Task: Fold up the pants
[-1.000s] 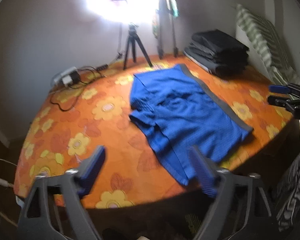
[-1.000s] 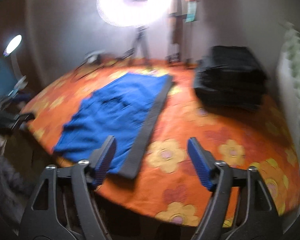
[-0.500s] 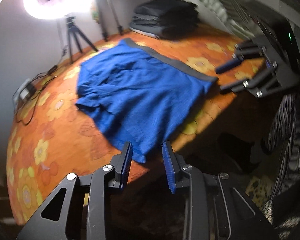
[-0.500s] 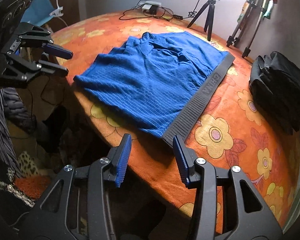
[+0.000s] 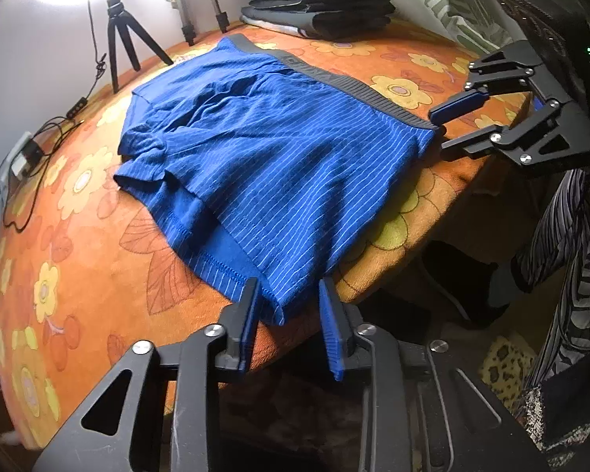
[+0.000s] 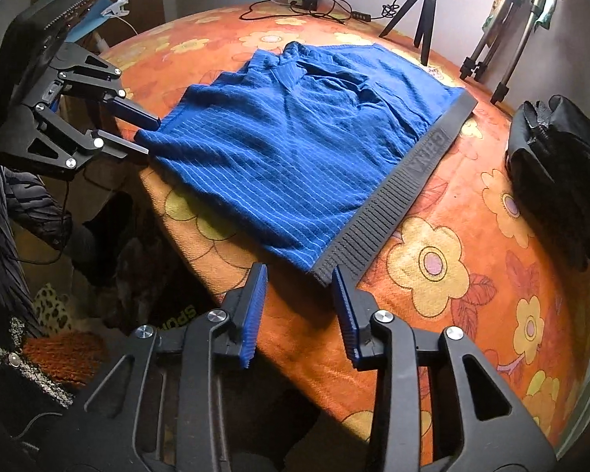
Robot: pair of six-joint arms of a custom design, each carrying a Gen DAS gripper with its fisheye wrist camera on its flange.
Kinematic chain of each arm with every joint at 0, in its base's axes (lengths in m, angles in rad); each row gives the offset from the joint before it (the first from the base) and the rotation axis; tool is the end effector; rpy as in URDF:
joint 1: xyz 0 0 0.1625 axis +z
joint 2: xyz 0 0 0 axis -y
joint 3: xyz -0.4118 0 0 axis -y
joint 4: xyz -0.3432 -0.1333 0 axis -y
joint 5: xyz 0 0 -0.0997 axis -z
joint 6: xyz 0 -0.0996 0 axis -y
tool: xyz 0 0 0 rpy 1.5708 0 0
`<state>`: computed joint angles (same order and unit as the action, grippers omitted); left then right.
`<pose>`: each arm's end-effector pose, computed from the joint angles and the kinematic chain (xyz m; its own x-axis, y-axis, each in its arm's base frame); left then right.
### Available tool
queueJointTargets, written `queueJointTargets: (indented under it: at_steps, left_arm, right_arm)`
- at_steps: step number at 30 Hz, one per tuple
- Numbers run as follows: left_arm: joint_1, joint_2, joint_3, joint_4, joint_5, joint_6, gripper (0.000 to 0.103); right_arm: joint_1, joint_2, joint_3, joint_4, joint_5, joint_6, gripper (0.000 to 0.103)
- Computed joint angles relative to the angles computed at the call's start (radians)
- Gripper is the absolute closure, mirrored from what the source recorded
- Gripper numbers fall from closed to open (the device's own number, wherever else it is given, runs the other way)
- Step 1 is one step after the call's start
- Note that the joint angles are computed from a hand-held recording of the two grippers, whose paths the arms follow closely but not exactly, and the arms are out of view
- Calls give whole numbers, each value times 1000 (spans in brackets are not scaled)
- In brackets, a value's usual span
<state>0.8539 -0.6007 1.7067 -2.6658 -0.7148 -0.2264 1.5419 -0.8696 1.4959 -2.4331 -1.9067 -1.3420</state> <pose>-0.2321 -0.5837 0.0221 -0.6237 0.2566 -0.7384 0.5306 0.8326 -0.1588 0.0813 -0.6653 0.2079 -0.2409 -0.9229 0.3004 -0.9106 0.3220 0.2591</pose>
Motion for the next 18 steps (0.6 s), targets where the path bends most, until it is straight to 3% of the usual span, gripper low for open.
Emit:
queueJointTargets:
  at_steps: [2,4,6,18]
  left_arm:
    - [2,0,-1,-6,-3,8,79]
    - [7,-1,-4,-12,-19,8,92]
    - [10,-5,-1,-26,-31,11,97]
    - [10,-15,8,-105,-50,27,100]
  right_arm:
    - [1,12,-14,8,-11,-4,67]
    - [0,19,-25,21,-18,-1,69]
    - [0,25,-30,24,-24,-4,72]
    - [-3,19,3,-42,-24,-60,73]
